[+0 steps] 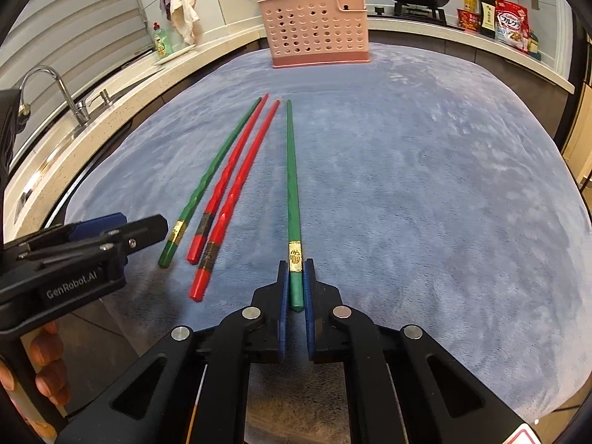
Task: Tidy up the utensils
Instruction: 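Grasp a green chopstick with the right tool while the left tool grasps the other green chopstick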
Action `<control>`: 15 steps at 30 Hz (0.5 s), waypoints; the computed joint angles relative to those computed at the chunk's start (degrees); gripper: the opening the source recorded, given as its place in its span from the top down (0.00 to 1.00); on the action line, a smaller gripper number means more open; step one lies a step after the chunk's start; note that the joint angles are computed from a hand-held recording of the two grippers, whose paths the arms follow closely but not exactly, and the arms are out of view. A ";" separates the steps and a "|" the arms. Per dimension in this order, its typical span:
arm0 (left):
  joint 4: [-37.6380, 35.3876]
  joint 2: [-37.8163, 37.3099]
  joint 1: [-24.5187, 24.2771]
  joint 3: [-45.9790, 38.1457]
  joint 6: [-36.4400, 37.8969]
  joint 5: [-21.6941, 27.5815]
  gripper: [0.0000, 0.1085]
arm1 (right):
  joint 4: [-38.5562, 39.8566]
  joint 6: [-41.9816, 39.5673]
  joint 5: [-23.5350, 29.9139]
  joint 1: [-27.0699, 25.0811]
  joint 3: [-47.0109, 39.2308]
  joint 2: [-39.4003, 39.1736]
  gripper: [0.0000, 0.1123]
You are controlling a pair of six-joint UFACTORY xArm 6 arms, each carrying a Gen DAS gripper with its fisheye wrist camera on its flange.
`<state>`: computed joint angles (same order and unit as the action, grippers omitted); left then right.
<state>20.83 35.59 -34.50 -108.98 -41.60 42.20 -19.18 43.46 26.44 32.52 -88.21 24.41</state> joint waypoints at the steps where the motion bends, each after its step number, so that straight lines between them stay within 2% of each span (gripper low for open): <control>1: -0.24 0.27 -0.09 -0.24 0.25 0.10 0.49 | -0.25 0.57 -0.03 -0.18 0.31 -0.23 0.94; 10: 2.24 2.20 -0.77 -2.24 -0.47 1.81 0.51 | 0.63 1.53 -1.22 -0.98 2.47 -1.43 0.94; 15: 2.72 2.35 -0.64 -2.72 -0.55 2.61 0.66 | 0.77 1.55 -1.38 -0.97 2.60 -1.48 0.94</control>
